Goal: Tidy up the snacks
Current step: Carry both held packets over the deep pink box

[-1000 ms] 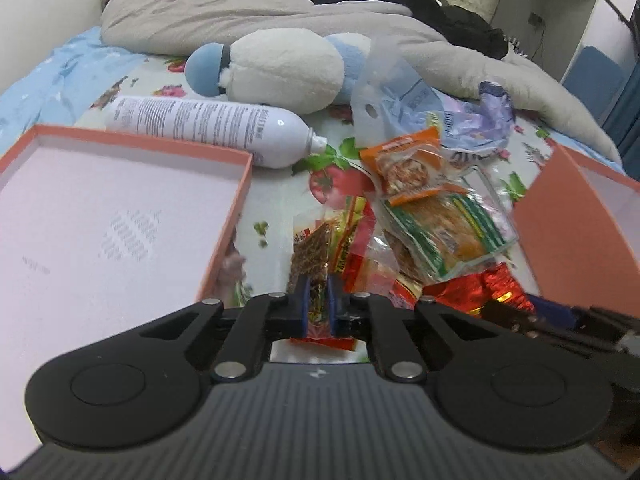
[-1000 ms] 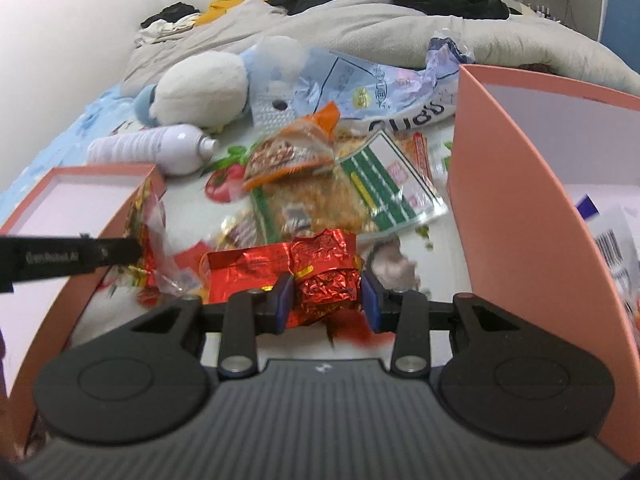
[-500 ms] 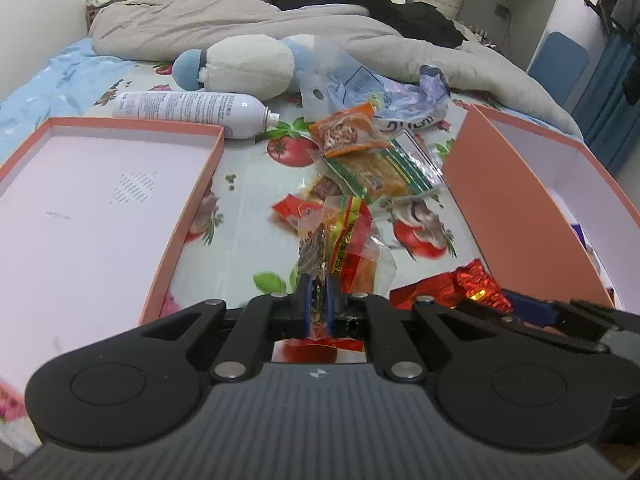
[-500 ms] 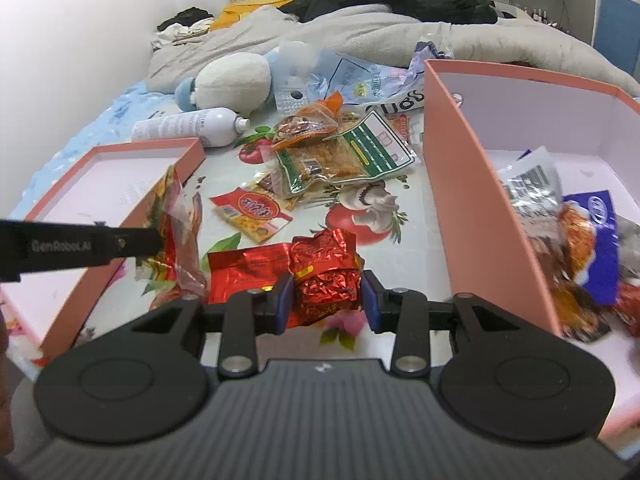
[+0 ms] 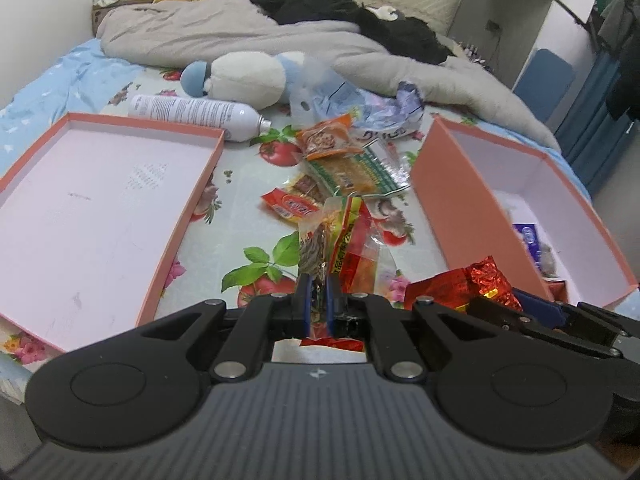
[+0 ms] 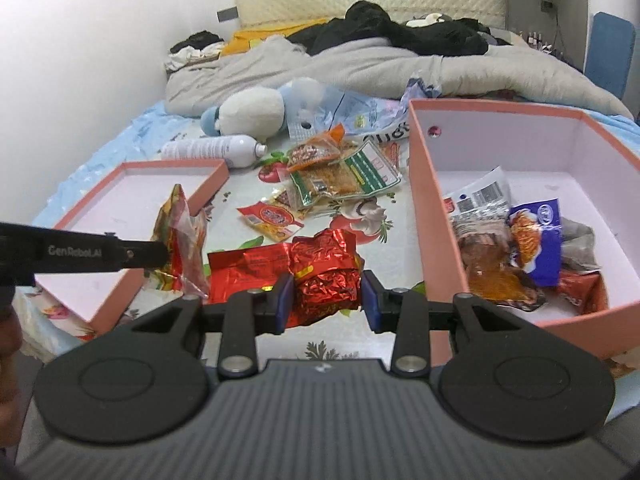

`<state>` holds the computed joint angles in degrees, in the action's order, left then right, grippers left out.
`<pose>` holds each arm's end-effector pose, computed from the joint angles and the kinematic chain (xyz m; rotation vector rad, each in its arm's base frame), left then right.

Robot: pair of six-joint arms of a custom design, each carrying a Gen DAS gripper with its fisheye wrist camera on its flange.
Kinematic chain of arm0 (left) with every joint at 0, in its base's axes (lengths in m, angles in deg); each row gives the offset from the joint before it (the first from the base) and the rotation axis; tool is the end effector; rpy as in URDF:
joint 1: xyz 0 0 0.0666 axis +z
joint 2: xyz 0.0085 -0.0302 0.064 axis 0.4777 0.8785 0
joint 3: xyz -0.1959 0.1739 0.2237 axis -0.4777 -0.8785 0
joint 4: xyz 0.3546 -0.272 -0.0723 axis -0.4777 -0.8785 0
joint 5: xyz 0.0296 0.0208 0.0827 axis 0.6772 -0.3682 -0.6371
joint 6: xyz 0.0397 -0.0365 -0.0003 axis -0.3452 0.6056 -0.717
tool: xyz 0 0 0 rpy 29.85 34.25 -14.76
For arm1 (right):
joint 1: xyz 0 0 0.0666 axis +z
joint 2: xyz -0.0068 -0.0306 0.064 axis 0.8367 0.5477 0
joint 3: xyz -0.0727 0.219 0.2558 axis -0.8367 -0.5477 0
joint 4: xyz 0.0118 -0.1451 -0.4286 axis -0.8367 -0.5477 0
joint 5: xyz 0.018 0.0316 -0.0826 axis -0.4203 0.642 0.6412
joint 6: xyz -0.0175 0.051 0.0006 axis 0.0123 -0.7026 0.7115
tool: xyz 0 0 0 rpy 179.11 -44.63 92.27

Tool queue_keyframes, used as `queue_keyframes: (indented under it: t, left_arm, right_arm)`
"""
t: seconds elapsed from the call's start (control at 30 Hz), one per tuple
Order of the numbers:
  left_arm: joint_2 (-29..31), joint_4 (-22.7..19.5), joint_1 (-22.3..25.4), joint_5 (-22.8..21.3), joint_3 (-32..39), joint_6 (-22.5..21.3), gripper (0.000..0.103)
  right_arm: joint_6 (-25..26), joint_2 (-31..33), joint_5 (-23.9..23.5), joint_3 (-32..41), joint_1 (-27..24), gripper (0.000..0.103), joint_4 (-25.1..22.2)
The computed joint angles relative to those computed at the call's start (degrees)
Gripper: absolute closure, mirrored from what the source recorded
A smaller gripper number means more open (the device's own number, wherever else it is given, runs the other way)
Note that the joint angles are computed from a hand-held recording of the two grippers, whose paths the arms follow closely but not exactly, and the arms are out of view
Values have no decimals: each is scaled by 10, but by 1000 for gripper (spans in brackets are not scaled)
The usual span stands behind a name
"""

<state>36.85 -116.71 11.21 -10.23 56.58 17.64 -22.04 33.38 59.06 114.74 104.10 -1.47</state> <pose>0.4431 -0.1460 0.4644 0.3434 2.3799 -0.4221 0.3450 0.3415 0.4504 0.2308 2.2172 0.0697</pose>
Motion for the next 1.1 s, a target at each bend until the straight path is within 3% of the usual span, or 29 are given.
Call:
queue_keyframes:
  t: [0.43,0.73,0.9,1.1]
  left_arm:
    - [-56,-17,-30,20,3,10,95]
    - [-77,-20,-63,43,-2,20,95]
    - [-71,-22,-83,59,5,19,95]
    - [-42,-10,-109,68,28,20,95]
  right_arm:
    - [-57,-64,89,-6,46,64,-73]
    - [-141,-95,139,-3,76,64,-175]
    - [-182,-109,159,0,85,64,-225]
    - [-199,-132,162,-17,74,64,-233]
